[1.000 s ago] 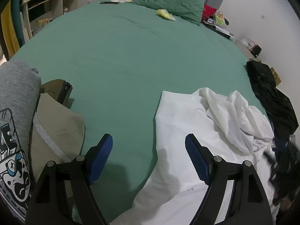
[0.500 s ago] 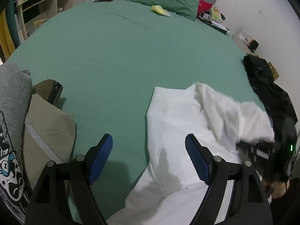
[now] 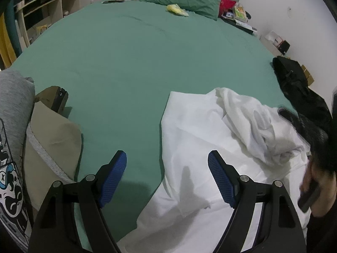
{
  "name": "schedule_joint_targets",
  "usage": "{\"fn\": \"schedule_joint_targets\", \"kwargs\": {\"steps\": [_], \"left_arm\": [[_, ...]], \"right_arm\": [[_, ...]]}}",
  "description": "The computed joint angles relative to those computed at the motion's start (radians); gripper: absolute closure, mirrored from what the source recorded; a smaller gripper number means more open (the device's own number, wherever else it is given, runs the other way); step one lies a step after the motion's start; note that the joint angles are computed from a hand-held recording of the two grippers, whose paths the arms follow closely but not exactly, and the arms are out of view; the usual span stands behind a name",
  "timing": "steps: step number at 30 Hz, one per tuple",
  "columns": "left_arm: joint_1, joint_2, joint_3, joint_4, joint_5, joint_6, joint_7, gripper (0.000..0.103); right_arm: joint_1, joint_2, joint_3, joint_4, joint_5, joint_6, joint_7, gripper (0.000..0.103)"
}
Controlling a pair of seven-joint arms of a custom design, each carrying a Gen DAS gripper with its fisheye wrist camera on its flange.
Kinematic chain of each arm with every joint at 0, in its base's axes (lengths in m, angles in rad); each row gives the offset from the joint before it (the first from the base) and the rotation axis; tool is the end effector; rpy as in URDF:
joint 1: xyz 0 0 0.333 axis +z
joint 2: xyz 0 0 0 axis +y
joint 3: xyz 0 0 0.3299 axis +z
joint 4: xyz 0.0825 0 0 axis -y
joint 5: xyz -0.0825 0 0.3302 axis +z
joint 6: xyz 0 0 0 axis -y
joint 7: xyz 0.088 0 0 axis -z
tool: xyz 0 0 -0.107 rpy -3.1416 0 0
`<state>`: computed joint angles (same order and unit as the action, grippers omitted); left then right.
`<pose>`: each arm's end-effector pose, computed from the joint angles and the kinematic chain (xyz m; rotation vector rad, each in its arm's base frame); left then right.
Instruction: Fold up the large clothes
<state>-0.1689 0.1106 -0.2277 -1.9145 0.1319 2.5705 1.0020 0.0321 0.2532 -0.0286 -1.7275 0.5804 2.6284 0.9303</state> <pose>0.5377 -0.2212 0.5367 -2.0789 1.9005 -0.7236 0.6314 -0.0090 0.5401 -1.9101 1.5118 -0.4683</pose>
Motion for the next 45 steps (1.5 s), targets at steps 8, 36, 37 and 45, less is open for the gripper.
{"fn": "schedule_joint_targets", "kwargs": {"steps": [8,36,37,45], "left_arm": [[0.008,-0.003,0.000,0.000,-0.019,0.000,0.021,0.020],[-0.076,-0.541,-0.021,-0.618,0.315,0.189,-0.576,0.020],[-0.091,-0.564,-0.015,-0.641,0.309,0.186,-0.591,0.020],[-0.149,-0.549,-0.050,-0.627,0.353,0.132,-0.627,0.020]], "right_arm": [[0.049,0.085,-0.003,0.104,-0.157,-0.206,0.059,0.094],[-0.187,-0.447,-0.157,-0.466,0.026,-0.145,-0.200,0.032],[-0.205,-0.452,-0.167,-0.476,0.028,-0.147,-0.192,0.032],[-0.331,-0.505,-0.237,-0.582,0.054,-0.116,-0.181,0.030]]}}
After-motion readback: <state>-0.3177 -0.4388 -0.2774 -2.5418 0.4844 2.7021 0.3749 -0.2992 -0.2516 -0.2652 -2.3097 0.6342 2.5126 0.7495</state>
